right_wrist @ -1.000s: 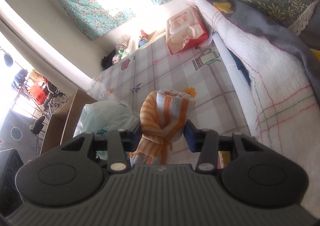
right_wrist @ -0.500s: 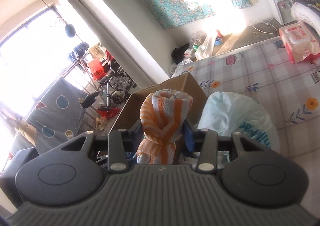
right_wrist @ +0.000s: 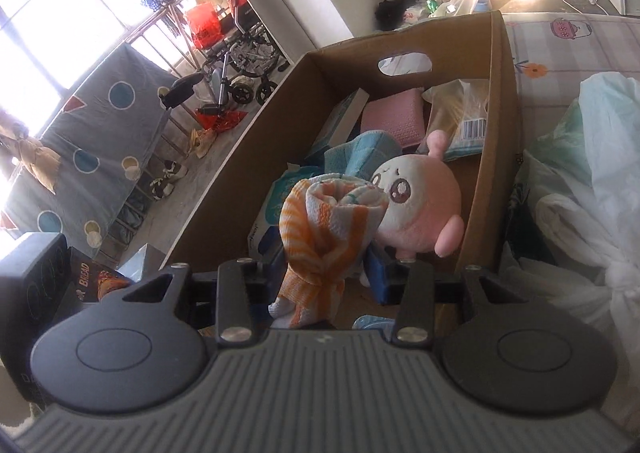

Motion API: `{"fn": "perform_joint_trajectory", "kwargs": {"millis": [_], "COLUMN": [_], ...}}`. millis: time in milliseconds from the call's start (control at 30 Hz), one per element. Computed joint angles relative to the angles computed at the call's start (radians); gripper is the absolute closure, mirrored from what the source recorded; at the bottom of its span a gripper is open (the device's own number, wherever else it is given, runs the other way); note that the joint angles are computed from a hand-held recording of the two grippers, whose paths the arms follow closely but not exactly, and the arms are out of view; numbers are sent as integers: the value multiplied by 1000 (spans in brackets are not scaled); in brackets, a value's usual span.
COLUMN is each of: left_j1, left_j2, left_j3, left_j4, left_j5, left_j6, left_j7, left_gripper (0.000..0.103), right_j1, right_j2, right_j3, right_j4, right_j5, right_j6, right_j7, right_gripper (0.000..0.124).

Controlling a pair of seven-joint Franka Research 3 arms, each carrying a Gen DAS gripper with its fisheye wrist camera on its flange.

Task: Organize soft objects
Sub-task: 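Carry the striped towel with the right gripper over the box, then lower the striped towel into the box and open the right gripper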

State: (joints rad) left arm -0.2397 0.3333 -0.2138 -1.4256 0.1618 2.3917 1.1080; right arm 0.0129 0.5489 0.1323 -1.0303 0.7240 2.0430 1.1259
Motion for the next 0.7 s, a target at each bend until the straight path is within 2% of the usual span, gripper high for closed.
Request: {"fn": "perform_joint_trajectory", "kwargs": {"millis": [133, 233, 400, 567, 700], "left_j1": [18, 28, 42, 34, 15], "left_j2": [24, 15, 0, -19, -33], "left_j3": [-14, -15, -14, 1, 9], "left_j4": [18, 1, -18, -39, -54], "left_j5": [-52, -79, -106, -75, -20], "left_j6": [-39, -33, -29, -3, 52], "left_j7": [43, 49, 57, 29, -7], "left_gripper": [62, 59, 56, 56, 52], "right_j1": [20, 34, 37, 16, -30], "right_j2": [-2, -17, -17, -13, -41], "right_j3": [-20, -34, -42, -35, -17], "right_j4": [-8, -28, -13, 1, -38], "right_j5": [-61, -112, -148, -128, -36], "right_j6": [-13, 3, 2, 4, 32], "right_j7": [5, -21, -24, -28, -44], "right_gripper": [81, 81, 74, 73, 72]}}
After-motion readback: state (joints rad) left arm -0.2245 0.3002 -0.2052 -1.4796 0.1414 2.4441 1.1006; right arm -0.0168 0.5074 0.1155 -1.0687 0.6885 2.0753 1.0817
